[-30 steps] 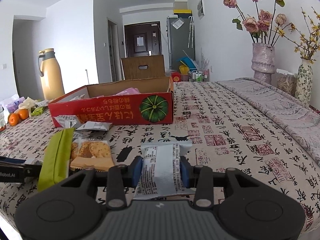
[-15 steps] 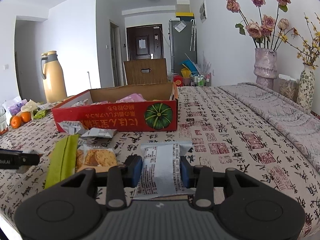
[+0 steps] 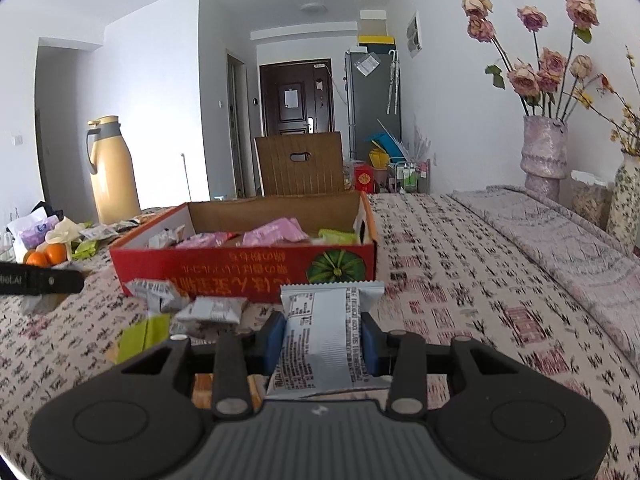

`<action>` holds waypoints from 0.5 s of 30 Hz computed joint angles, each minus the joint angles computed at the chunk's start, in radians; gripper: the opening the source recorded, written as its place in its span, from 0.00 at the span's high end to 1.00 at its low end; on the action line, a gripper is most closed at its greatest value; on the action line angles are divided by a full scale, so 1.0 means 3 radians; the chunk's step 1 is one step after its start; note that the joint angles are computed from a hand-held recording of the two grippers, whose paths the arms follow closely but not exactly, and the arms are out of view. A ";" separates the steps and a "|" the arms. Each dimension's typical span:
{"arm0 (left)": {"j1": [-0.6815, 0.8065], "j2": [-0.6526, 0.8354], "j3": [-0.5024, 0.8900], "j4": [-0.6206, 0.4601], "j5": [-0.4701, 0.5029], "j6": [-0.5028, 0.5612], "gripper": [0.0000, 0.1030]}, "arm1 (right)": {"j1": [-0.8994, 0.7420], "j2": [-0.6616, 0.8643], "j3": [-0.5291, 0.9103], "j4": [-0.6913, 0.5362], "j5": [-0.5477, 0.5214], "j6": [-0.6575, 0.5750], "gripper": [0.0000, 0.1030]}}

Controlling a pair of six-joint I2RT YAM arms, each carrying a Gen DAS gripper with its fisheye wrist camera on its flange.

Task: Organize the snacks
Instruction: 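Carry both white packets over the box and open both tools to drop them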

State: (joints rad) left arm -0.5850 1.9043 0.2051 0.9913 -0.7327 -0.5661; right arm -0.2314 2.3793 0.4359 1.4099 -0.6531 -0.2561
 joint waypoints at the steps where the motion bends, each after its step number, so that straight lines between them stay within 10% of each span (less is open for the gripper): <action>1: 0.0035 -0.0032 0.0019 -0.0010 0.0017 0.0044 0.54 | 0.0038 -0.0030 0.0019 -0.0024 0.0022 0.0029 0.63; 15: 0.0668 -0.0126 0.0611 -0.0212 0.0486 0.0709 0.54 | 0.0468 -0.0325 0.0598 -0.0637 0.0328 0.0342 0.63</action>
State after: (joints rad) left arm -0.3846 1.8666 0.3885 0.9276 -0.5869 -0.3535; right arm -0.0910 2.2818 0.6151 1.2188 -0.5547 -0.1536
